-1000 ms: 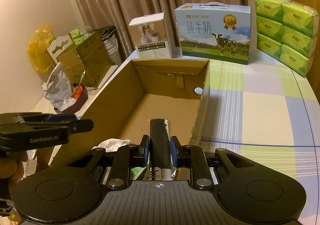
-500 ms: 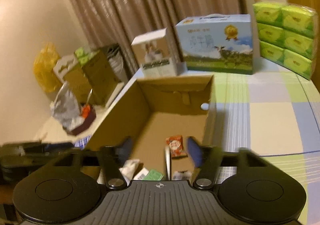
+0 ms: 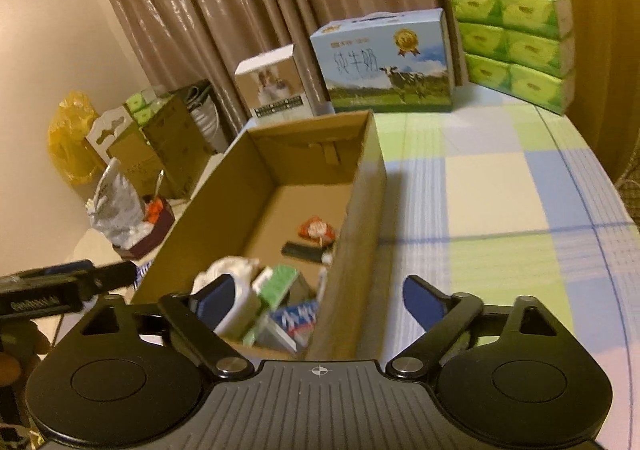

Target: Organize objects

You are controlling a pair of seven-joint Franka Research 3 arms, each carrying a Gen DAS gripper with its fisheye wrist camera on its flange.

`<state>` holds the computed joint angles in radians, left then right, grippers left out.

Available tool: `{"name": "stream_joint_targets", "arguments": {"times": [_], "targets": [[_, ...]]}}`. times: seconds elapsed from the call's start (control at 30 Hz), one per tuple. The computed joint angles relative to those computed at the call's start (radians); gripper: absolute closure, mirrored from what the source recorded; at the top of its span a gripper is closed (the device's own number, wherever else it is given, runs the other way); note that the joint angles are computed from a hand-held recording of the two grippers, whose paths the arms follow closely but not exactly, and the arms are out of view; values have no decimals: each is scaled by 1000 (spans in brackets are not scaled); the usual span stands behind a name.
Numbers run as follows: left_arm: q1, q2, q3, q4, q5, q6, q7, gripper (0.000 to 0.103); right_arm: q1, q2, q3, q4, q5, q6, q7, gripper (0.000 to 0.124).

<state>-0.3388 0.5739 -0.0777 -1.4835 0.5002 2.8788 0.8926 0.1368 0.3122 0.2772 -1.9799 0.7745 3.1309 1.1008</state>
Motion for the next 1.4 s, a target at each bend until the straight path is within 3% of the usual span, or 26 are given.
{"name": "stream_joint_targets", "arguments": {"times": [0.1,0.33,0.5,0.67,0.83,1.03,1.4], "targets": [[-23,-81,25,-108,31,21,-61,1,24,-69,-17,-85,-3,9,17,23],[-78,-233,74,-292,209,33,-281,1,133,-218,-117,-270,-128,26,127,23],[-65,-311,36,-373,306,2,-377,1,170,-299,-139,-371,-155,38,172,23],[-26,-356,-38,-411,311,-59,-367,1,196,-352,-162,-440,-252,42,275,23],[0,-387,-82,-446,279,-80,-344,1,166,-390,-148,-484,-396,50,415,23],[5,-406,-102,-465,266,-95,-332,1,81,-429,-83,-518,-561,58,569,23],[-2,-417,-113,-473,287,-128,-344,1,32,-449,-51,-531,-697,37,683,23]]}}
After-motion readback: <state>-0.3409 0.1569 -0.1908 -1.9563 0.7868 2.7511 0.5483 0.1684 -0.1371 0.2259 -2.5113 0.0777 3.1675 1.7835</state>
